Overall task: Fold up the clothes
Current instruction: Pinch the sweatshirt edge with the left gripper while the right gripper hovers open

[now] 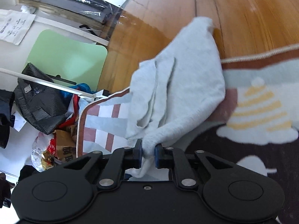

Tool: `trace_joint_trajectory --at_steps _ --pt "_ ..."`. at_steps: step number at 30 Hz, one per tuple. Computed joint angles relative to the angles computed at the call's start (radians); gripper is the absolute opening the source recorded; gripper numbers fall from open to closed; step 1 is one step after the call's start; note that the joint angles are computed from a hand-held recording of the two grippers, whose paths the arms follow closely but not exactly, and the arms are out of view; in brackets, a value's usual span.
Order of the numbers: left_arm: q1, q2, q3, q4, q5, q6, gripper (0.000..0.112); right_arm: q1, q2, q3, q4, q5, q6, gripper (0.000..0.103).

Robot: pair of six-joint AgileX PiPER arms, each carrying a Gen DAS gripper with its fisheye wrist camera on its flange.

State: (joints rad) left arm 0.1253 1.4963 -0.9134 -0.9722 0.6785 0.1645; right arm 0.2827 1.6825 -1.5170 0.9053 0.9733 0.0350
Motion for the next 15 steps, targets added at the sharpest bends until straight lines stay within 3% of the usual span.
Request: trace_joint_trajectory --at_steps 2,4,6,7,11,15 --pt "-0.006 0.002 0.012 -0.036 -0.040 -0.004 0.070 -0.007 -0.016 0.030 0.024 -0.003 -0.032 0.016" --pt "0.016 0.014 0.020 -0.137 -0.021 0.053 0.068 -0.007 -0.037 0.075 0.040 -0.023 -0.060 0.016" --pt "0.013 0.015 0.013 -0.141 -0.030 0.065 0.043 -0.013 -0.060 0.125 0.046 -0.041 -0.086 0.016" --pt "-0.006 0.010 0.002 -0.083 -0.055 0.035 0.007 -0.014 -0.077 0.148 0.039 -0.053 -0.099 0.016" --pt "-0.054 -0.028 0.010 -0.009 -0.139 0.010 0.008 -0.008 -0.113 0.192 -0.025 -0.066 -0.098 0.022" --pt "-0.092 -0.029 -0.013 0.116 -0.158 -0.078 0.008 -0.009 -0.130 0.221 -0.064 -0.075 -0.064 0.039"
